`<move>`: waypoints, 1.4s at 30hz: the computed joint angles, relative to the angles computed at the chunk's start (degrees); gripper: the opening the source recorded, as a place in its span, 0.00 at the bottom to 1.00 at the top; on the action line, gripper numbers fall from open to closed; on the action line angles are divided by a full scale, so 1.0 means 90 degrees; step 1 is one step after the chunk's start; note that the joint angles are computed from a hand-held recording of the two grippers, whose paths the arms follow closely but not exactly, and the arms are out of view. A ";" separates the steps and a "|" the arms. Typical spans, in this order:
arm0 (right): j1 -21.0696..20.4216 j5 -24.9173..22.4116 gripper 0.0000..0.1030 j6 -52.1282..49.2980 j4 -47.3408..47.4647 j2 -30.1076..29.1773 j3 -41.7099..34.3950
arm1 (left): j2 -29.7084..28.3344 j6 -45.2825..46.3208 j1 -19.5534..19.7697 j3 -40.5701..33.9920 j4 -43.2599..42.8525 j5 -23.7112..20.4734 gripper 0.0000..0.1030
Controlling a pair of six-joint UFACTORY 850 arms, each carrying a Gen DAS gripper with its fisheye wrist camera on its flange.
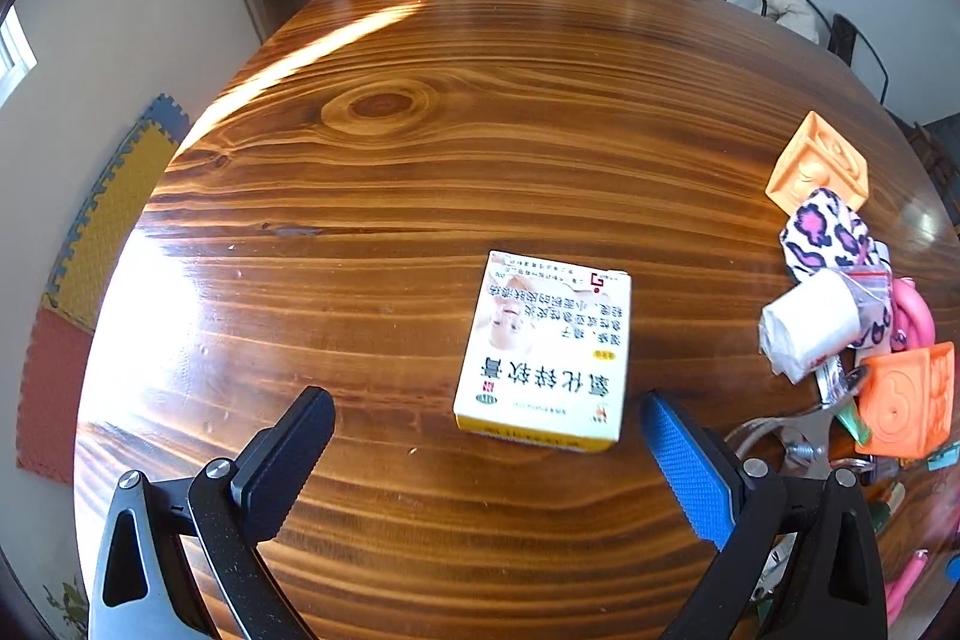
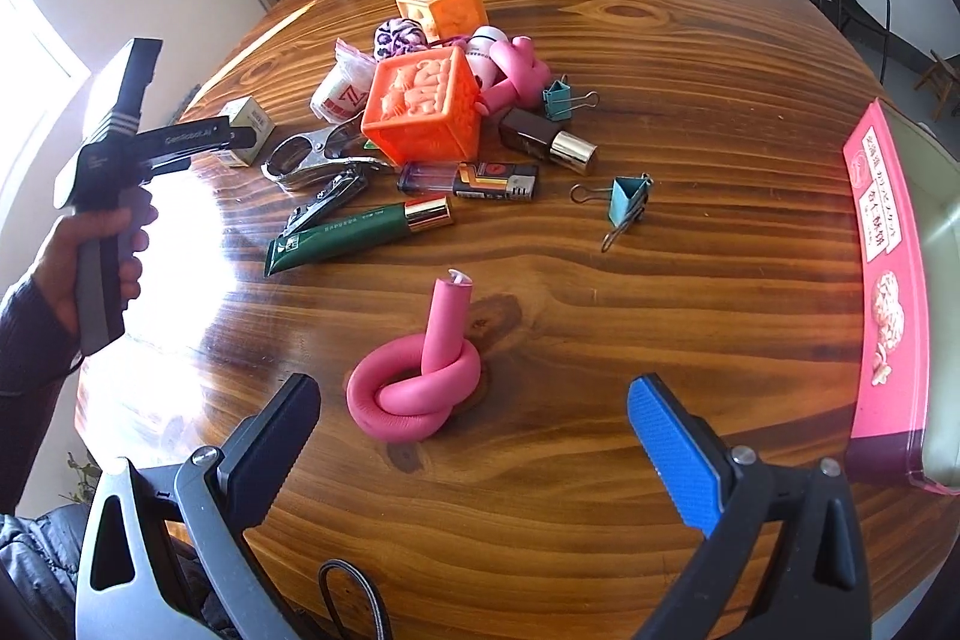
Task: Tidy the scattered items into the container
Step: 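Reach the left tool to the yellow-white medicine box and grasp it, then grasp the pink knotted foam tube with the right tool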
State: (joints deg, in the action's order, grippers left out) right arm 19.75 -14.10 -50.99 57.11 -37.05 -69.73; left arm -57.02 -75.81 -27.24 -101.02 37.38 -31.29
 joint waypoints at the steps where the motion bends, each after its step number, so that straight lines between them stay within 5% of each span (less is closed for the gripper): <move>1: 0.0009 0.0010 1.00 0.0012 -0.0015 -0.0001 0.0001 | -0.0026 0.0085 0.0018 -0.0026 -0.0073 0.0017 0.97; 2: 0.0016 0.0008 1.00 -0.0005 -0.0015 0.0000 -0.0001 | -0.0069 0.0156 0.0033 -0.0081 -0.0142 0.0013 0.92; 4: 0.0045 0.0045 1.00 0.0028 -0.0106 0.0005 -0.0004 | -0.0167 0.0303 0.0061 -0.0211 -0.0290 -0.0012 0.65; 8: 0.0130 0.0091 1.00 0.0308 -0.0577 -0.0041 -0.0086 | -0.0273 0.0335 0.0060 -0.0406 -0.0218 -0.0032 0.44; 19: 0.0464 0.0013 0.99 0.3459 -0.4259 -0.0533 -0.0711 | -0.0168 0.0313 -0.0036 -0.0237 -0.0258 0.0085 0.44; 26: 0.0533 -0.0168 0.93 0.3841 -0.4872 -0.0777 -0.0969 | 0.0181 0.0165 -0.0103 0.0225 -0.0177 0.0277 0.44; 33: 0.0526 -0.0283 0.64 0.3587 -0.4762 -0.0883 -0.1061 | 0.0346 -0.0038 -0.0218 0.0407 0.0010 0.0322 0.44; 42: 0.0478 -0.0192 0.64 0.3707 -0.5044 -0.0781 -0.0889 | 0.0330 0.0007 -0.0044 0.0426 0.0180 0.0428 0.44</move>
